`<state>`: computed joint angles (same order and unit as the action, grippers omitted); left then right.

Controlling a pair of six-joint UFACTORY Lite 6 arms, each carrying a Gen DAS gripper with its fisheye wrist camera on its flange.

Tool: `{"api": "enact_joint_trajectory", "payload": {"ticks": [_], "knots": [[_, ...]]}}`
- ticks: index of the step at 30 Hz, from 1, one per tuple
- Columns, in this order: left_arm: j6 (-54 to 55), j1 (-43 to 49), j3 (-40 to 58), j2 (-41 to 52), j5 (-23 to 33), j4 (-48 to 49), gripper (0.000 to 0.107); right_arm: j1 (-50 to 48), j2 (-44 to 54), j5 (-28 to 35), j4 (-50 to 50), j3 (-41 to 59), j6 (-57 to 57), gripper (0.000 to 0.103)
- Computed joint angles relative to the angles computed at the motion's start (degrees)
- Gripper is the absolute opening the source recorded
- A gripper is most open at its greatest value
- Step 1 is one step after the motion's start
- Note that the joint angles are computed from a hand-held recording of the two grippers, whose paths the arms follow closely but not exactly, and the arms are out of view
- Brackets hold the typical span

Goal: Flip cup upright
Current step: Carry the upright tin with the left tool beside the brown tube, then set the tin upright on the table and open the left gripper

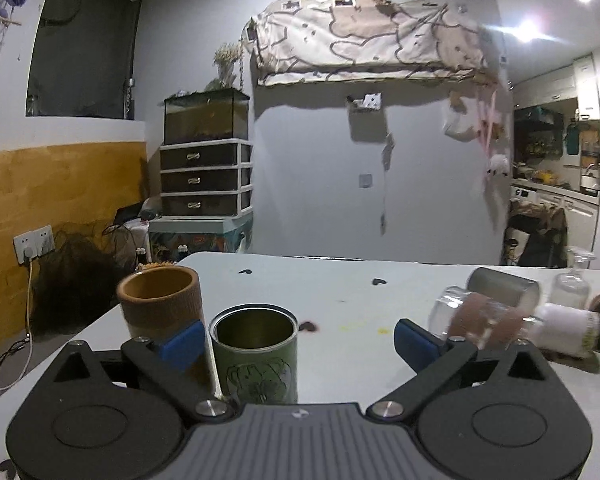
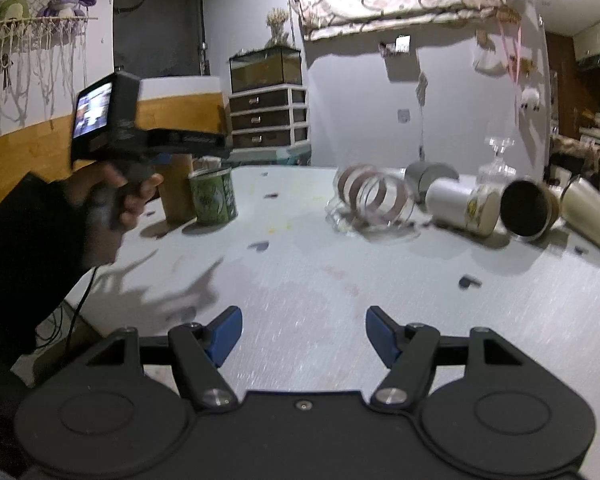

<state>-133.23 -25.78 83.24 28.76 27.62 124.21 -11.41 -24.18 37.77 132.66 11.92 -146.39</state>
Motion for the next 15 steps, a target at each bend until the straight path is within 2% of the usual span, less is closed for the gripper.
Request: {"api": "enact_joint_trajectory", "payload": {"ticks": [4, 9, 15], "knots": [[1.29, -3.68, -9.59, -8.58, 4.48, -1.89, 0.103, -0.75, -2.98, -0.43, 0.34, 0.42, 0.01, 0.071], [2.40, -6.96, -17.41, -16.28, 6.22, -4.72, 0.103, -2.53, -5.51, -0.29, -1.59, 1.66, 2.78, 0.072], [2.46, -12.02, -24.47, -21.02, 10.13, -8.42, 0.103, -2.77, -7.64, -1.41, -1.62, 2.66, 4.29, 0.074]]}}
